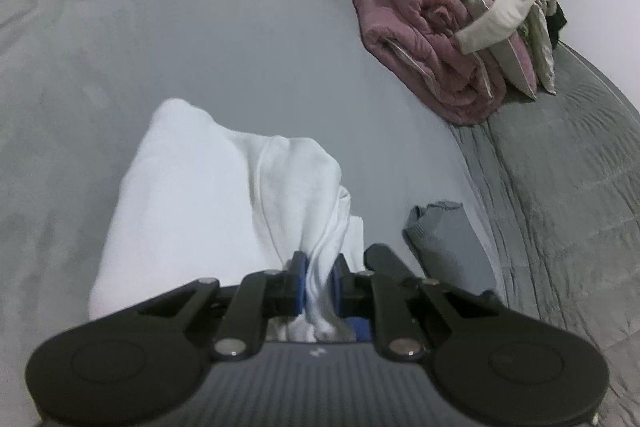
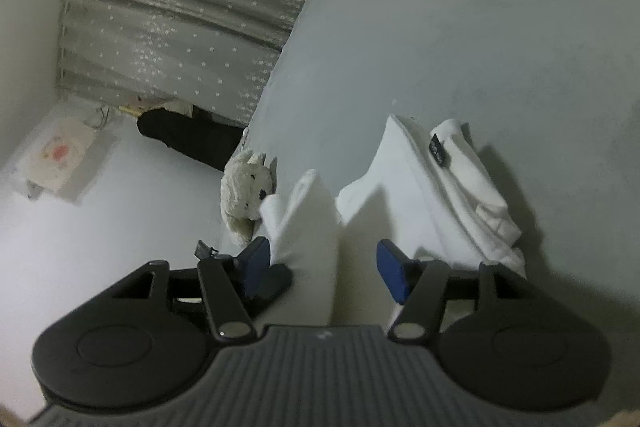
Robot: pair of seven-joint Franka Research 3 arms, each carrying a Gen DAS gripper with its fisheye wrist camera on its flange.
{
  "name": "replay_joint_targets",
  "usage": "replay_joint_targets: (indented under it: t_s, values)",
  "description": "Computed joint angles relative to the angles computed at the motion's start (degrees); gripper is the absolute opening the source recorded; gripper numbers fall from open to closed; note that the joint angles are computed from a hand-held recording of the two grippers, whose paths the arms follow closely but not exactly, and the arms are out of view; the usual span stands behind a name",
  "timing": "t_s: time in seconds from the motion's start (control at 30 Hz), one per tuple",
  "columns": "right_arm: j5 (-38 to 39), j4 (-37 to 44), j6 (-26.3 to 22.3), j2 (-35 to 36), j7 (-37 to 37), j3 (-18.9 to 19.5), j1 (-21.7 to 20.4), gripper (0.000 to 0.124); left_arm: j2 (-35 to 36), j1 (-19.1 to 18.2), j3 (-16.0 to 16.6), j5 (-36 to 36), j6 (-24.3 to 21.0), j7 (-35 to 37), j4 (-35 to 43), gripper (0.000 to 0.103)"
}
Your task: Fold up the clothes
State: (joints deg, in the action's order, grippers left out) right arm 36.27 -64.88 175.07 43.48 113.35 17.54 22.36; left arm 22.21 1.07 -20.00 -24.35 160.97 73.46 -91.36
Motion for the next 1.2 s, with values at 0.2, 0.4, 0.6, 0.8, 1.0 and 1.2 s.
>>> replay_joint_targets:
  t_s: [0.2, 0.4, 0.6, 0.8, 1.0, 1.2]
  values:
    - [1.2, -2.1, 1.0, -1.3, 0.4, 0.5, -0.6, 0.065, 2.5, 9.4, -11.5, -20.6, -1.1, 17.2, -0.2, 0.017]
    - [1.7, -3.4, 1.4, -2.0, 0.3, 0.9, -0.9, 0.065, 0.7, 7.6, -8.5, -25.9, -0.9, 21.4, -1.3, 0.022]
    - [-1.8, -4.2, -0.8, -3.2, 4.7, -4.7, 2.4, 0.065, -2.5, 5.0, -4.1, -27.8, 0.5, 24.0, -3.7, 0.027]
    - [-13.8, -2.6, -8.6, -3.8, 12.5, -14.4, 8.8, 0.065, -6.0, 3.4, -1.1, -26.7, 7.5, 27.5, -9.2, 0.027]
    - [-21.9, -0.5, -12.4, -2.8, 13.1, -15.4, 10.4, 0.039, -5.8, 7.4, -6.1, -27.5, 17.4, 33.8, -13.1, 0.027]
    - [-26.1, 2.0, -12.0, -1.1, 11.9, -16.1, 11.0, 0.025, -3.4, 13.6, -14.1, -26.3, 23.0, 37.8, -13.7, 0.026]
